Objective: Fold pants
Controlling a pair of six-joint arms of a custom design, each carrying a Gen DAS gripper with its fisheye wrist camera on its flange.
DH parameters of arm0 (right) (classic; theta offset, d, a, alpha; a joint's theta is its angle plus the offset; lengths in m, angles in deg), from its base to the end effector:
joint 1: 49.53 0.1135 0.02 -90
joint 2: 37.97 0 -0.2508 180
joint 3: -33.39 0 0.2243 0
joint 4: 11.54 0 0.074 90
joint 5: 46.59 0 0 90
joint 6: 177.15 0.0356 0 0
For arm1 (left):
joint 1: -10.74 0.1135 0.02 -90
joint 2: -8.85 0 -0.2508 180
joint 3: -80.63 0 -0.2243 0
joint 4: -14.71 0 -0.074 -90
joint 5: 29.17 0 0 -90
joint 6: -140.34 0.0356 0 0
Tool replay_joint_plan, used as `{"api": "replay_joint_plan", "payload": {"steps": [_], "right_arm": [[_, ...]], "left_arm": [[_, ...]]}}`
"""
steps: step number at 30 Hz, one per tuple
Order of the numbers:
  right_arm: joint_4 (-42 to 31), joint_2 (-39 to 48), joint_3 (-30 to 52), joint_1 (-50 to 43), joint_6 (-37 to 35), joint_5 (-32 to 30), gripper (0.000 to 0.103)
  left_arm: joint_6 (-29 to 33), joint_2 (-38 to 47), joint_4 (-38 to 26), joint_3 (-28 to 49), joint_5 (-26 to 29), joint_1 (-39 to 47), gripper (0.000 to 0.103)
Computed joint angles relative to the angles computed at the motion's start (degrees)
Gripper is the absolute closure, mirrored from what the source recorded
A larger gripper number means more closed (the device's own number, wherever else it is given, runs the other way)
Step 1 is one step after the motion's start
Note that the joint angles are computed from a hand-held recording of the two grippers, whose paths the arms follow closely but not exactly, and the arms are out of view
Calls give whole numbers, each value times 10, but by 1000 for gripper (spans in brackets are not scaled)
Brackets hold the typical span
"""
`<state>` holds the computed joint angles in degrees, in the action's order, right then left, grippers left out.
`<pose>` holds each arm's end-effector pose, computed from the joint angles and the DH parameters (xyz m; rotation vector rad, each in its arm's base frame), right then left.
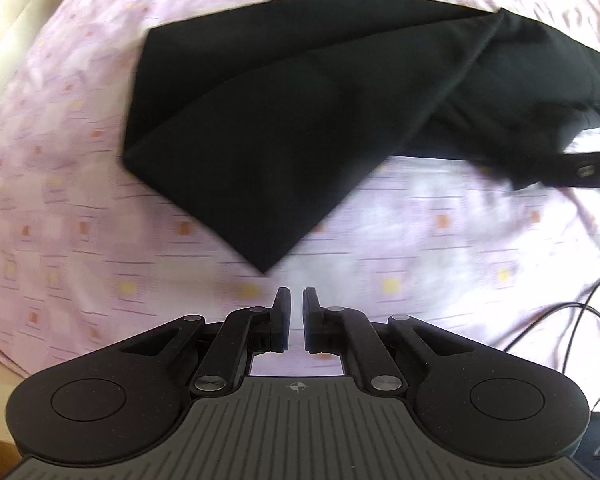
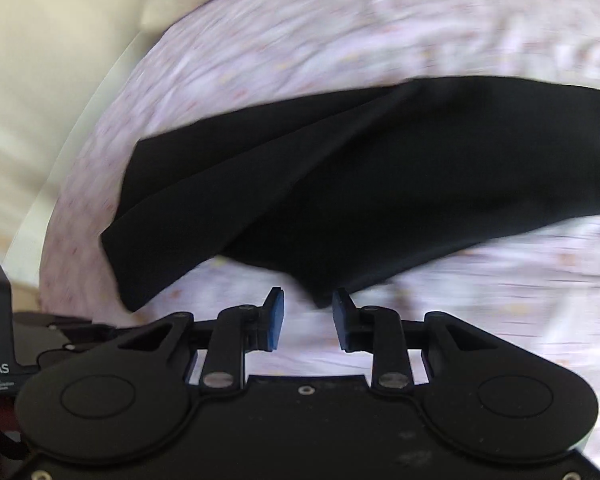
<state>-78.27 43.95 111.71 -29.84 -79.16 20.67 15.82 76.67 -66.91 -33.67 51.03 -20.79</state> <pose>0.2256 0.0954 0.2471 -0.3864 2.8042 0.6697 0.1407 -0.0792 0.2290 -0.0909 2.9531 0.1243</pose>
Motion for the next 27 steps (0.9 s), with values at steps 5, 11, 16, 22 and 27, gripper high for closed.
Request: {"api": "replay_joint_plan", "payload": {"steps": [5, 11, 16, 22, 27], "right_arm": [[74, 65, 10, 157, 76, 37, 73], [105, 143, 55, 222, 108, 28, 71], [104, 161, 64, 237, 145, 31, 64], [115, 187, 140, 265, 106, 79, 65], [137, 219, 229, 253, 121, 119, 65]], "left_arm": [[98, -73, -22, -25, 8, 122, 96], [193, -111, -35, -32, 24, 255, 96], [230, -105, -32, -35, 42, 282, 96], [240, -97, -25, -18, 63, 258, 96], [244, -63, 17, 4, 80, 247, 96]]}}
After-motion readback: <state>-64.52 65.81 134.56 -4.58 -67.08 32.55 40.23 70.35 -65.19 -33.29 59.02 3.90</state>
